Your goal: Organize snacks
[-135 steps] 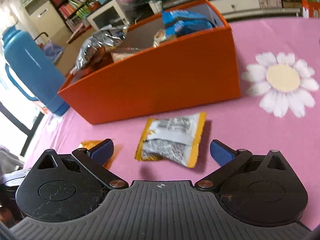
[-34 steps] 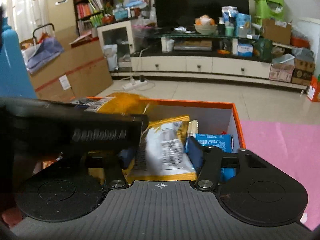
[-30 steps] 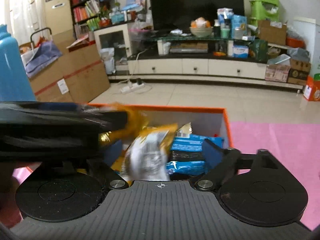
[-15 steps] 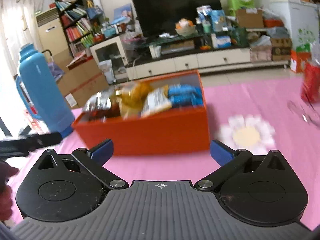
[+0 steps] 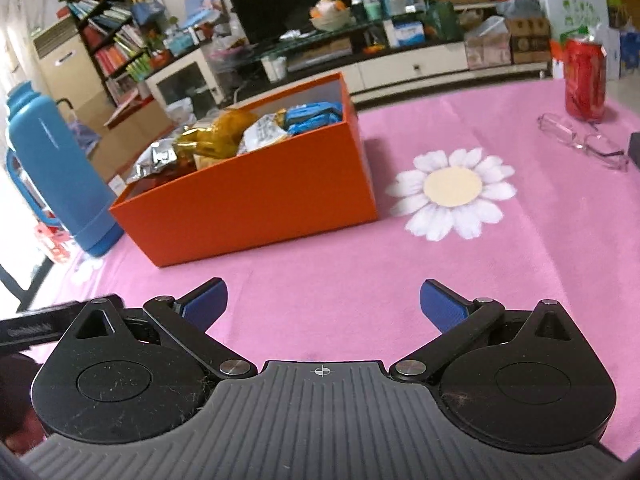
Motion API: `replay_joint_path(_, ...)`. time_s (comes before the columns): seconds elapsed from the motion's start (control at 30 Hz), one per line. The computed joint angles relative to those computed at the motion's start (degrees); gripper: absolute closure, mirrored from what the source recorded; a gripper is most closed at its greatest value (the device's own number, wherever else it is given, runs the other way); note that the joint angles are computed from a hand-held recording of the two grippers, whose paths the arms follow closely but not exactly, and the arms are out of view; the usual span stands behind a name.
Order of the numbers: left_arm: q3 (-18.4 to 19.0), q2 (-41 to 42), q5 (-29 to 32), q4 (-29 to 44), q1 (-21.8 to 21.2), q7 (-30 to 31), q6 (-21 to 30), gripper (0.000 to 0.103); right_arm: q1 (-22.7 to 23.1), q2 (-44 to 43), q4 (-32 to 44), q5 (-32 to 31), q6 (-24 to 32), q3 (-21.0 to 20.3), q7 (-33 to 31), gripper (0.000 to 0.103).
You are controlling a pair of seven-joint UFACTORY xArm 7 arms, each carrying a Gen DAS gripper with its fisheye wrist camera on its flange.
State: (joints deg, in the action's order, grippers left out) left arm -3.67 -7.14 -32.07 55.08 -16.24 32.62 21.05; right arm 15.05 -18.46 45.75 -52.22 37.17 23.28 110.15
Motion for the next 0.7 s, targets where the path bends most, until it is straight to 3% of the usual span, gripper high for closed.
replay_joint_path(0.13,-0.7,0.6,4.0,0.0,0.7,-3.3,0.3,0.001,0.4,1.7,1.3,0.2,-0.7,-0.5,-1.7,0.005)
replay_joint_path(0.43,0.0,-0.7,-1.0,-1.2,-1.1,2.8,-0.9,0.001,1.6,3.1,2.2,0.1,-1.6,-1.5,-3.1,0.005)
replay_joint_path(0.7,-0.6,-0.1,3.7,-1.4,-0.7,-0.6,-1.9,0.001,1.7,3.2,2.1,0.5,-1.8,-1.8,-3.0,0.005)
